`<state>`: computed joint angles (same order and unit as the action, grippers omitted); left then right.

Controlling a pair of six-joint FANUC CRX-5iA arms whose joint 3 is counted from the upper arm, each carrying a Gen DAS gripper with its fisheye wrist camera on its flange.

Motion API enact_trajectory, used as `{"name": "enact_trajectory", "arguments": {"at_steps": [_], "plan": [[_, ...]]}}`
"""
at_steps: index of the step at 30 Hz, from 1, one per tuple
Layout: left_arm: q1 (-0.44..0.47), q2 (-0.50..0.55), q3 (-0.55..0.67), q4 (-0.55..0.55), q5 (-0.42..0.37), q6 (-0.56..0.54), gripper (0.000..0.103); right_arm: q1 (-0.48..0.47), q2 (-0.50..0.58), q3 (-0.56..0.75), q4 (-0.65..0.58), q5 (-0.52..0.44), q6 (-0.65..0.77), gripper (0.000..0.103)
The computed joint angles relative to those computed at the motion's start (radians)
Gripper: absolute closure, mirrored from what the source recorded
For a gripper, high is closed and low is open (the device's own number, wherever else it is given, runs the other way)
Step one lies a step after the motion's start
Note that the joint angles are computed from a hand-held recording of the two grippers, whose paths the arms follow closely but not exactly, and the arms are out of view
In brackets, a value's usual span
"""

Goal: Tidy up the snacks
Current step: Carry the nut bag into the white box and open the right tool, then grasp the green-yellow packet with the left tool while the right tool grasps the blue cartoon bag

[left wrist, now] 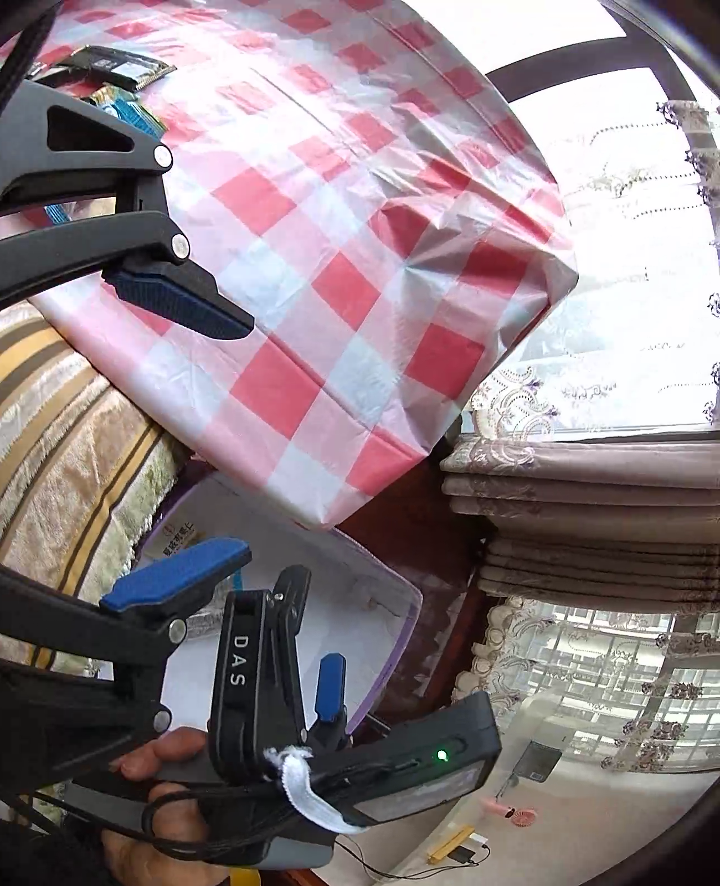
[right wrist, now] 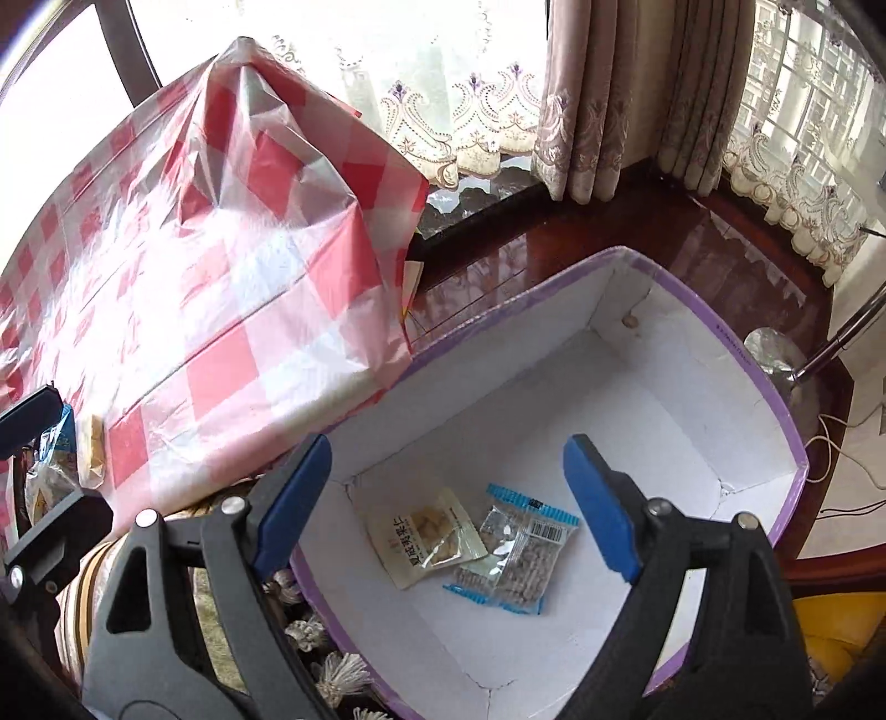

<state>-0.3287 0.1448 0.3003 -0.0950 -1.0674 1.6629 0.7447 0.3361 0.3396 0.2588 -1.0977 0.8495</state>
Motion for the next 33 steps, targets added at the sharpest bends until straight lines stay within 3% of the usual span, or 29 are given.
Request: {"name": "enact_trajectory", "arguments": {"at_steps": [2, 7, 11, 15, 17, 21, 26, 33], "plan": [[0.029, -0.064, -0.059, -0.025, 0.011, 0.027, 0.028, 0.031, 0.01, 0.019, 0.041, 0.011, 0.009, 0.009], [0.09, -0.198, -0.162, -0.139, -0.011, 0.165, 0.028, 0.101, 0.046, 0.08, 0.076, 0.03, 0.071, 0.009], [0.139, -0.312, -0.227, -0.274, -0.092, 0.29, 0.028, 0.156, 0.088, 0.158, 0.055, 0.006, 0.161, 0.009], [0.199, -0.413, -0.301, -0.349, -0.159, 0.346, 0.028, 0.202, 0.125, 0.223, 0.024, -0.003, 0.225, 0.009], [0.254, -0.455, -0.343, -0.338, -0.169, 0.34, 0.028, 0.217, 0.151, 0.273, -0.014, -0.019, 0.265, 0.009], [0.457, -0.552, -0.474, -0.159, -0.114, 0.225, 0.028, 0.221, 0.206, 0.389, -0.139, -0.07, 0.326, 0.009], [0.71, -0.643, -0.622, 0.081, -0.032, 0.015, 0.028, 0.263, 0.279, 0.492, -0.135, -0.137, 0.366, 0.009], [0.858, -0.619, -0.705, 0.211, 0.003, -0.245, 0.028, 0.283, 0.388, 0.663, -0.172, -0.235, 0.423, 0.014]]}}
